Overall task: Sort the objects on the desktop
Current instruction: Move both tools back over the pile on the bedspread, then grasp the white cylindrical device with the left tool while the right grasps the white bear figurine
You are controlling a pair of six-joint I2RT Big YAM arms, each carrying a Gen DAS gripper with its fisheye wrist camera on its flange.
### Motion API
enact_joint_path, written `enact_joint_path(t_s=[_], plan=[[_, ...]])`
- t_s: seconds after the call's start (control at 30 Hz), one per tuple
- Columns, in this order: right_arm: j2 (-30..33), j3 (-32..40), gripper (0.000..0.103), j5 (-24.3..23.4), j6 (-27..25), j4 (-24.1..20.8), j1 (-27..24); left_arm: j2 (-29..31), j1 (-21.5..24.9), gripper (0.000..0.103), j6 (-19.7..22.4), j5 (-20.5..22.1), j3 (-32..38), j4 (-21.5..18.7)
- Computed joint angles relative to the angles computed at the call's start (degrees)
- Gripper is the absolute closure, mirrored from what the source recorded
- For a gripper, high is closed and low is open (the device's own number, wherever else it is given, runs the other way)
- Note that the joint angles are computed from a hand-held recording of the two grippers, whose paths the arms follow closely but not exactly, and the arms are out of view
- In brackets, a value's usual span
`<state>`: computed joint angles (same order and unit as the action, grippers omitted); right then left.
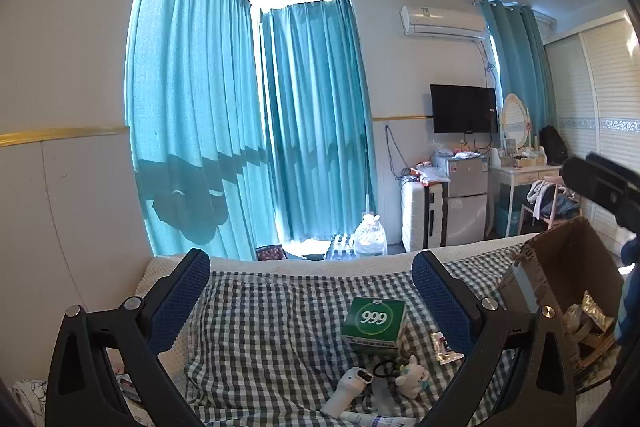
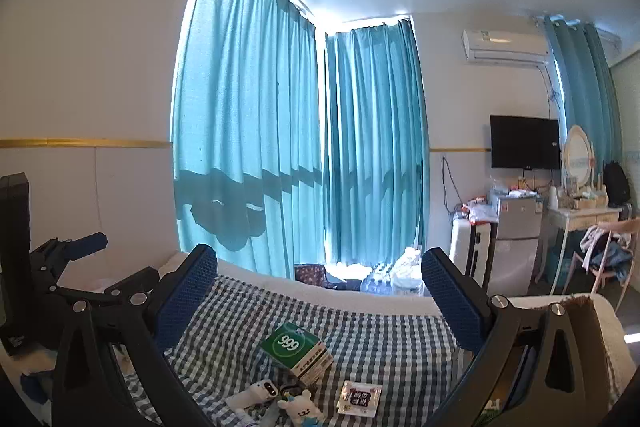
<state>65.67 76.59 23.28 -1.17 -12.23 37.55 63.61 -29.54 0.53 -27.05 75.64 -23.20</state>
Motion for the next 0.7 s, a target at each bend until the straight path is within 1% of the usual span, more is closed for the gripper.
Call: enact_joint_path(t_s=[0.03,0.07,0.13,0.17,0.2,0.23,0.27,0.3,0.33,0.4,0.47,0.53,0.63,0.7], plan=[[0.58,-0.55,0.000,0.54,-2.12,1.91,0.33,0.01,0.35,0.000,-0.50,0.09,-0.58,0.61],[1.22,-0.72,0.000,0.95,-3.32,2.71,0.46,0.31,1.00,0.000,-1.40,0.42,-1.09,1.09],[2.31,-0.90,0.000,0.21,-3.54,2.73,0.11,1.35,2.05,0.000,-2.95,1.18,-1.53,0.78],[2.90,-0.71,0.000,-2.83,-3.12,1.64,-0.57,1.98,2.32,0.000,-3.43,0.84,-1.56,0.42],[3.56,-0.27,0.000,-7.34,-2.78,-0.52,-1.41,2.80,2.54,0.000,-3.88,0.31,-1.42,-0.03],[3.98,-0.32,0.000,-9.17,-2.77,-1.48,-1.68,3.86,2.74,0.000,-4.73,-0.58,-1.06,-0.72],[4.58,-0.65,0.000,-9.31,-2.99,-1.69,-1.71,5.16,3.01,0.000,-6.18,-1.47,-0.45,-1.87],[5.06,-1.10,0.000,-8.75,-3.19,-1.64,-1.62,6.14,3.34,0.000,-7.32,-1.24,-0.05,-2.76],[5.67,-1.78,0.000,-8.36,-3.17,-1.32,-1.73,7.19,3.83,0.000,-8.38,-0.06,0.18,-3.54],[6.15,-3.47,0.000,-9.11,-2.57,-0.21,-2.47,8.76,4.56,0.000,-9.24,1.79,0.27,-4.49],[7.12,-4.44,0.000,-11.59,-1.92,-0.87,-3.48,10.45,4.67,0.000,-9.74,2.09,0.79,-5.88],[8.37,-4.99,0.000,-11.32,-2.44,-1.32,-4.08,12.14,4.72,0.000,-9.90,2.22,1.28,-7.03],[10.61,-4.62,0.000,-11.21,-3.05,-2.15,-4.61,14.76,5.17,0.000,-11.47,4.54,2.05,-8.48],[11.59,-4.73,0.000,-12.89,-2.32,-2.55,-5.43,16.82,5.38,0.000,-13.11,5.21,2.60,-9.06]])
